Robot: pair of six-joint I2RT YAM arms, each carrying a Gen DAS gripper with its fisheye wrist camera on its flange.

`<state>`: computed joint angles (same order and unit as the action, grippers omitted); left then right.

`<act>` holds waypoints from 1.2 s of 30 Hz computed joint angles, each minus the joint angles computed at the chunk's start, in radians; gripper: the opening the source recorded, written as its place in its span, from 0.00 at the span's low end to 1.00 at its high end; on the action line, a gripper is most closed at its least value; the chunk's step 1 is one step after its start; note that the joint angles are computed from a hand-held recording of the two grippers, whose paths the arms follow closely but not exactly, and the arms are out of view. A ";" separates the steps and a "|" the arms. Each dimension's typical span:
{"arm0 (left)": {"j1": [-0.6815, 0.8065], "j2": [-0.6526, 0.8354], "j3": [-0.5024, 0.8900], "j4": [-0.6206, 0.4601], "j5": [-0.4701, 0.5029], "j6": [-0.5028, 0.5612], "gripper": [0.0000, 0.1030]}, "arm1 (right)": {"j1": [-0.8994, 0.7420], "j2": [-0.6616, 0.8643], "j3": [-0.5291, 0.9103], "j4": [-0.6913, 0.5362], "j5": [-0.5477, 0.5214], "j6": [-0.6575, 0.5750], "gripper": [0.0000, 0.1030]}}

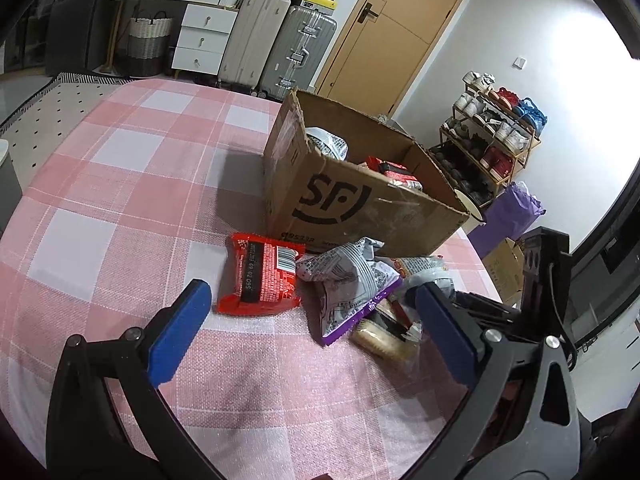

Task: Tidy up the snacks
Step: 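Lift the white bag with the right gripper while the left gripper grasps a red bag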

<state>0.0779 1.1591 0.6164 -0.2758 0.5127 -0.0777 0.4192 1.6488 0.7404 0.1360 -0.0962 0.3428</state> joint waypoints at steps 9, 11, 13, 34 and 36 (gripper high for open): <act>0.026 -0.019 -0.001 -0.032 0.007 0.017 0.99 | -0.009 -0.066 -0.067 0.043 -0.035 0.026 0.49; 0.027 -0.020 -0.002 -0.031 0.007 0.016 0.99 | -0.009 -0.087 -0.084 0.049 -0.040 0.030 0.49; 0.027 -0.025 -0.005 -0.034 0.004 0.018 0.99 | -0.009 -0.110 -0.104 0.059 -0.047 0.039 0.49; -0.019 0.198 0.094 -0.005 -0.158 0.054 0.99 | -0.042 -0.345 -0.229 0.044 -0.070 0.070 0.49; -0.041 0.238 0.119 -0.001 -0.197 0.056 0.99 | -0.044 -0.364 -0.237 0.039 -0.070 0.072 0.49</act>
<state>0.0366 1.3970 0.7356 -0.2767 0.3156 -0.0215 0.3751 1.2844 0.5033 0.1754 -0.1659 0.4151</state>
